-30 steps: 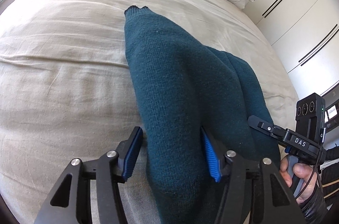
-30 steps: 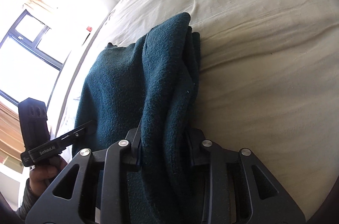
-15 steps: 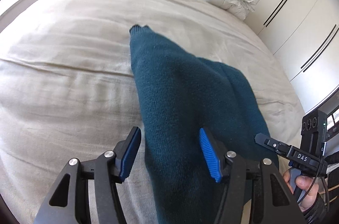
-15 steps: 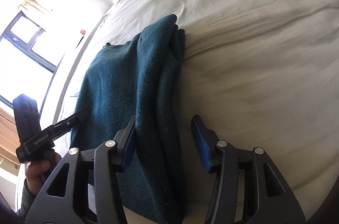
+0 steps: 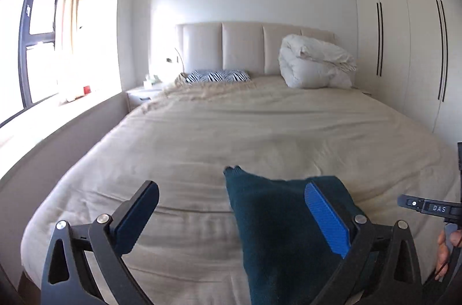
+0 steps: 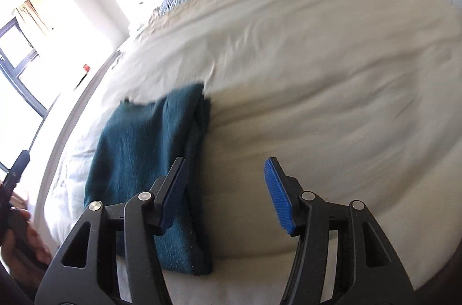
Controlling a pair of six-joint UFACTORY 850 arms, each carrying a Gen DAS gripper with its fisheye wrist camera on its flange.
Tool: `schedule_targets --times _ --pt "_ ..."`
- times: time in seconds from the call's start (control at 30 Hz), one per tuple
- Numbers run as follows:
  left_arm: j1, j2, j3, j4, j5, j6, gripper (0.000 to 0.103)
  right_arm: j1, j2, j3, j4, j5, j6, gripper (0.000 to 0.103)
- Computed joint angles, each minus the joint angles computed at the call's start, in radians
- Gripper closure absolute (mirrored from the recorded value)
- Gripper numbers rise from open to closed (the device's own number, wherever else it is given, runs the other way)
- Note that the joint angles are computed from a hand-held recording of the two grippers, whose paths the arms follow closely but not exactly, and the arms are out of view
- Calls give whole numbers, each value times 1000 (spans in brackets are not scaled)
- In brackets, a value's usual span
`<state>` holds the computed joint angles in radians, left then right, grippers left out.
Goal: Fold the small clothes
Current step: 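Open the right gripper and withdraw both grippers from the folded sweater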
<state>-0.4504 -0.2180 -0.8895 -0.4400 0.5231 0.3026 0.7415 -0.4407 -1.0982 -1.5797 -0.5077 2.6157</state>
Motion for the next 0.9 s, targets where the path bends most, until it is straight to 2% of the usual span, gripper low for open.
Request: schedule_targets --times 0.07,0.1,0.13,0.17,0.2,0.23,0.3,0.33,0.43,0.6,0.7,0.83,0.9 --pt "-16 39 25 -54 102 45 0 42 18 -22 69 -164 -123 46" --pt "-28 62 42 -72 170 61 0 62 23 -32 74 -240 -149 38" --pt "-40 80 57 -92 229 77 0 87 29 -39 62 -330 -155 25" --pt "-49 97 72 -108 284 89 0 113 37 -40 29 -421 -135 18" --pt "-59 118 85 -127 336 102 0 140 43 -36 -16 -523 -100 7" --pt "-62 134 88 -131 360 114 0 156 46 -38 -42 -595 -87 1" --pt "-64 161 84 -132 362 151 0 187 43 -65 -49 -727 -121 0" --pt "-67 169 77 -151 359 189 0 194 47 -73 -52 -753 -138 0" --pt "-75 183 57 -197 346 280 0 203 75 -83 -70 -766 -172 0" --pt "-78 211 66 -168 321 255 0 228 103 -91 -100 -793 -190 0" --pt "-82 203 60 -186 273 264 0 218 110 -109 -89 -712 -231 0" --pt "-87 164 39 -229 142 301 0 216 71 -150 -4 -605 -278 0" --pt "-99 132 28 -312 95 370 0 215 45 -166 37 -570 -302 0"
